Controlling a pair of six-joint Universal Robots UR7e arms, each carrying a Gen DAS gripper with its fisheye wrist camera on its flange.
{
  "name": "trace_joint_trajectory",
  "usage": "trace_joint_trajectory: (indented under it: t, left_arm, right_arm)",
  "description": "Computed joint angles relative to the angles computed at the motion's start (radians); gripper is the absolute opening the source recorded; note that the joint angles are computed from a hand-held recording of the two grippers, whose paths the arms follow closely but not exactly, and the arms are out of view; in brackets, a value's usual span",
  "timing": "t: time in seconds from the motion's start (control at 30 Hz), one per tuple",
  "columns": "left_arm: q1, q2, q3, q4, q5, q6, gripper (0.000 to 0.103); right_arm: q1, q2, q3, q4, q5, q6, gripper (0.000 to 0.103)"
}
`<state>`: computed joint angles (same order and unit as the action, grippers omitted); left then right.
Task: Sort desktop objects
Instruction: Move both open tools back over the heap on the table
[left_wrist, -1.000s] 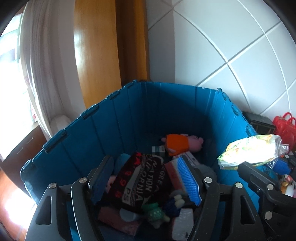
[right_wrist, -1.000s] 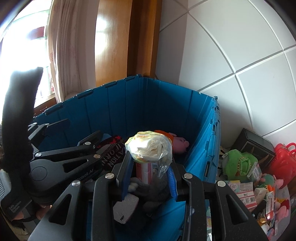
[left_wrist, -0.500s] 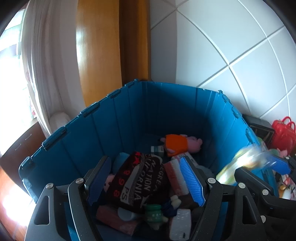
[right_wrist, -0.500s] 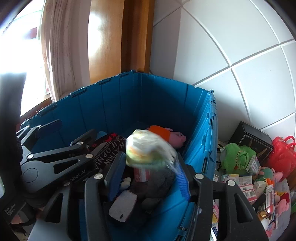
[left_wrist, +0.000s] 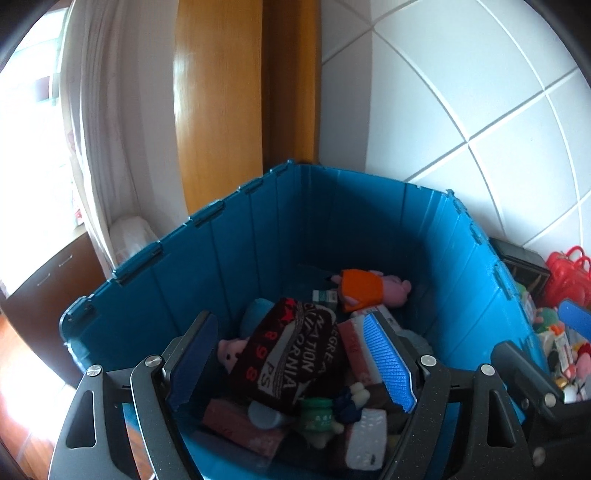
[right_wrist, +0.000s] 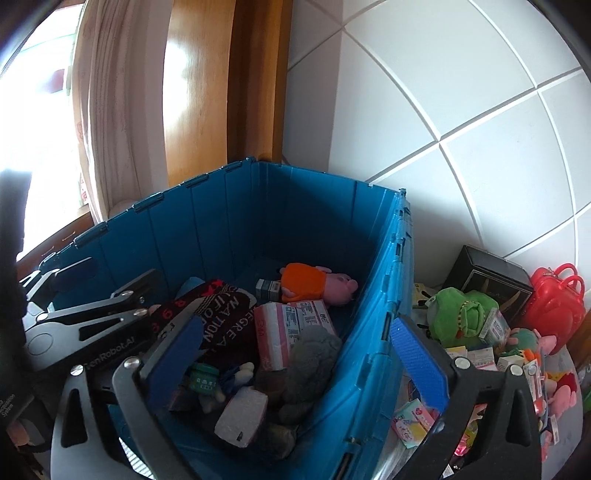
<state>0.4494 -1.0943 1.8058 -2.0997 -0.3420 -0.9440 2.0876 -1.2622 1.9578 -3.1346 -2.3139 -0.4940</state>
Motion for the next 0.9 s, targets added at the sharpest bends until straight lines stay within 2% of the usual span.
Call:
trace_joint_trajectory:
  t: [0.3,0.53,0.73,0.9]
  left_arm:
    - [-0.093,0.005,0.039,-0.045,-0.011,0.043,0.082]
    - [-0.156,0.076,0.029,-0.147,-0.078,0.127,0.082]
    - [-0.209,0.195,-0.043,-0.200,-0.151,0.176,0.082]
    - [-0.244,0.315,-0.143,-0.204,-0.212,0.180,0.082]
  right_arm:
    - [0.030,-0.119,0.101,-0.080,-0.059,0.009,0.103]
    - [0.029,-0.269,0.194,-0.087,-0.137,0.027,0.103]
    - [-0.018,-0.449,0.256,-0.031,-0.178,0.029,0.103]
    - [-0.107,-0.624,0.279,0.065,-0.168,0.000,0.103]
